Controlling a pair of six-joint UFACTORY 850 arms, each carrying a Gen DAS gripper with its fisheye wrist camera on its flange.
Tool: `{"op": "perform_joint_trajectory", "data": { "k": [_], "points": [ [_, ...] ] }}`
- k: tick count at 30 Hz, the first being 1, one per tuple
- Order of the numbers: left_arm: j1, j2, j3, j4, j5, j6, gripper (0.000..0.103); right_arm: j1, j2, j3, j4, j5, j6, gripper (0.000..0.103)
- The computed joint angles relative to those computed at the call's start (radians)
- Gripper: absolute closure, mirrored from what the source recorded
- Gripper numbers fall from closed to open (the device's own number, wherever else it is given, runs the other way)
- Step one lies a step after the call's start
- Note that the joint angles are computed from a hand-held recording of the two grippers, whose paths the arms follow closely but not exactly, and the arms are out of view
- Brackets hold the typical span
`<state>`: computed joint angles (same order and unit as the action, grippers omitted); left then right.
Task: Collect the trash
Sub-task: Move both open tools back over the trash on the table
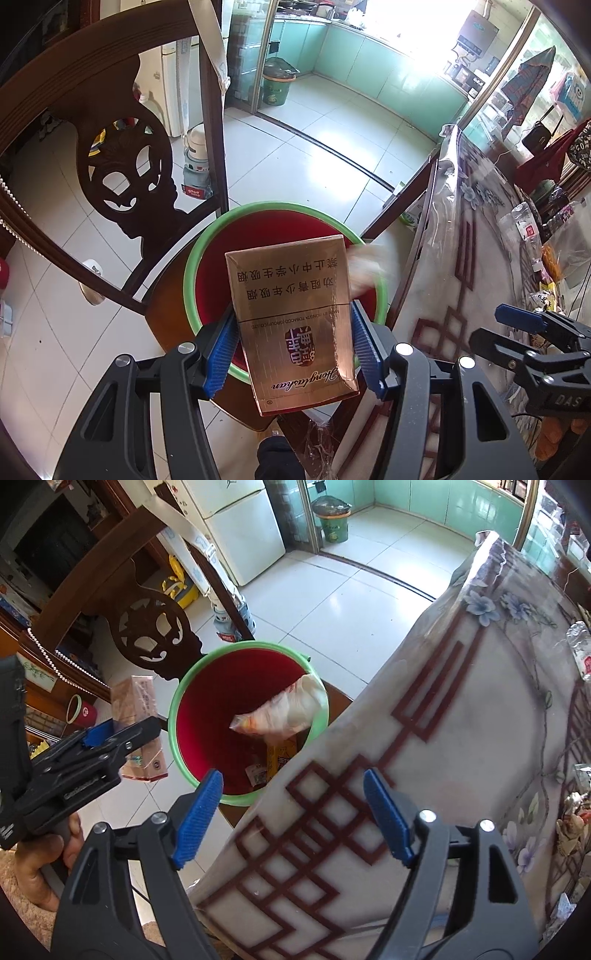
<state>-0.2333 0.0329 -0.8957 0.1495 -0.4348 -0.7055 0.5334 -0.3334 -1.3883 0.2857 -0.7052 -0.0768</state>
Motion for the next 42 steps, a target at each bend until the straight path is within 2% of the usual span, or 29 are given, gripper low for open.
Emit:
{"op": "perform_joint_trajectory", "data": {
  "k": [15, 21, 23, 26, 34, 38, 42],
  "points": [
    [-0.047, -0.061, -0.058, 0.017, -0.008, 0.003, 0.048, -0.05, 0.155, 0.141, -0.016, 0.055, 0.025, 0.026],
    [-0.068, -0.073, -0.072, 0.091, -0.034, -0.096, 0.046, -0.088, 0.212, 0.203, -0.005, 0.071, 0.026, 0.026],
    [-0.079, -0.072, -0.073, 0.128, -0.044, -0.142, 0.04, -0.104, 0.233, 0.225, 0.004, 0.074, 0.015, 0.026],
    [-0.099, -0.066, -0.073, 0.175, -0.054, -0.204, 0.038, -0.128, 0.261, 0.255, 0.018, 0.076, -0.003, 0.026],
    [-0.197, -0.072, -0.11, 0.237, -0.072, -0.301, 0.038, -0.216, 0.337, 0.335, 0.069, 0.073, -0.081, 0.026],
    [-0.266, -0.1, -0.152, 0.255, -0.072, -0.334, 0.038, -0.286, 0.381, 0.38, 0.079, 0.062, -0.116, 0.026],
    [-0.34, -0.152, -0.217, 0.249, -0.071, -0.343, 0.038, -0.389, 0.425, 0.426, 0.086, 0.046, -0.158, 0.026]
  ]
}}
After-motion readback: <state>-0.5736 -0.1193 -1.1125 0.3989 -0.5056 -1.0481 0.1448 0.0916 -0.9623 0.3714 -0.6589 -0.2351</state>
